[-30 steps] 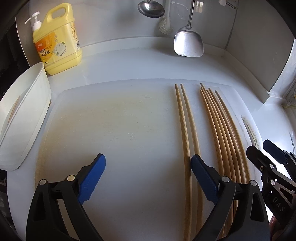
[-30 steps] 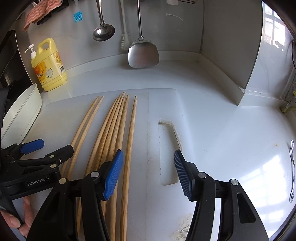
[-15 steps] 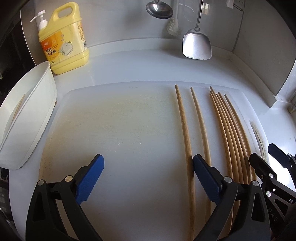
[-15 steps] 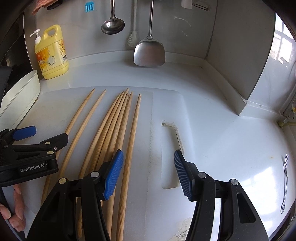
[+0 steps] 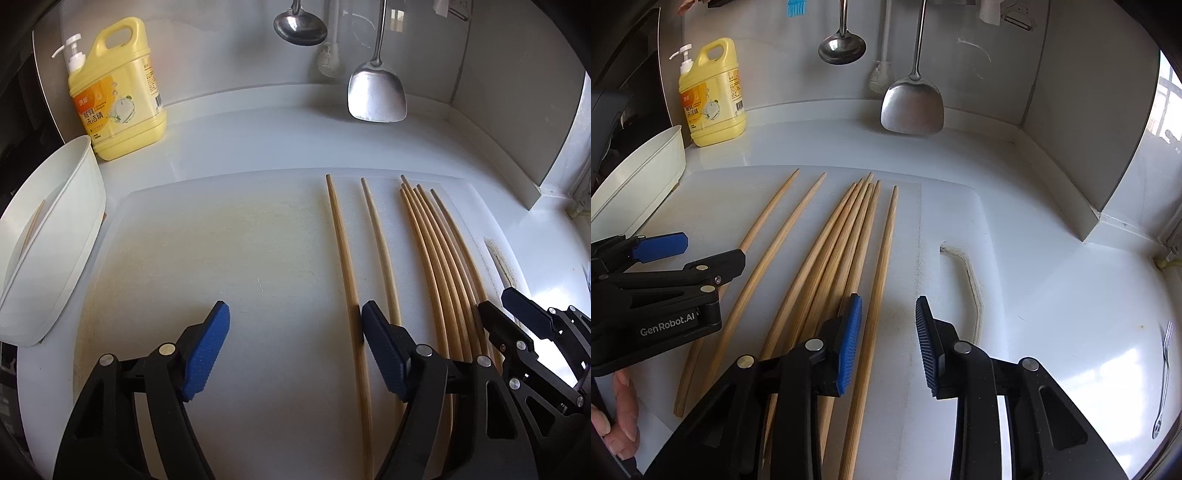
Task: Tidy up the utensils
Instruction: 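Close the left tool on one chopstick while the right tool grasps another, then carry both held chopsticks over the white basin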
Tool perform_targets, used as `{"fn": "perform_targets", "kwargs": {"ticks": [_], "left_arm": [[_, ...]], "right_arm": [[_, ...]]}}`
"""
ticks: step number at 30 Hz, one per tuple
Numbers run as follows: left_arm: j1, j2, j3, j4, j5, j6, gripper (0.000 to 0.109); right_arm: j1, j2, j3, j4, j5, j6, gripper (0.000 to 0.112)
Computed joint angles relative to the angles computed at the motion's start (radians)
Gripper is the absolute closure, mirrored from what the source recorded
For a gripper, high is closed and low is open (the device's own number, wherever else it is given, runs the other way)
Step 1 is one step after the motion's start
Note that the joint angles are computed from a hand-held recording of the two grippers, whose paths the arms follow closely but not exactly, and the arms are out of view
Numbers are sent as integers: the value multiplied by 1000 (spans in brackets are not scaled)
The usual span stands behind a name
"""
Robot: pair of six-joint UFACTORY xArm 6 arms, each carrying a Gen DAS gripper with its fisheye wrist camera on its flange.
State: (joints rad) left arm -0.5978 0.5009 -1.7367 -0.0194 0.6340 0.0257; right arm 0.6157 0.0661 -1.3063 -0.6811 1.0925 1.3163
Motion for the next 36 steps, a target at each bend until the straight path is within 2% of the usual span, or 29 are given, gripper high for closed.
{"fn": "perform_targets", "kwargs": {"ticks": [3, 6, 9, 12, 13, 14, 21, 27, 32, 36], "left_arm": [[-2, 0, -6, -14, 7, 18, 44], [-7, -3, -6, -25, 9, 33, 56], [-11, -7, -1, -40, 6, 55, 70], [-14, -10, 2, -60, 7, 79, 87], [-15, -10, 0, -70, 11, 90, 96], [-16, -10, 0, -73, 14, 93, 99], [0, -14, -8, -151, 57, 121, 101], [18, -51, 9, -168, 87, 119, 101], [50, -102, 8, -169, 117, 109, 101], [94, -151, 4, -170, 132, 99, 101]], "right_arm": [[-3, 3, 0, 7, -18, -13, 95], [-4, 6, -3, 16, -30, -23, 100], [-12, -7, 13, 30, -59, -15, 105], [-18, -24, 35, 36, -86, 9, 106], [-20, -31, 43, 39, -96, 22, 106], [-23, -38, 52, 41, -109, 36, 106], [-26, -79, 95, 30, -142, 117, 106], [-19, -95, 81, 8, -142, 129, 106], [-7, -84, 22, -10, -148, 118, 106], [8, -26, -104, -6, -142, 41, 106]]}}
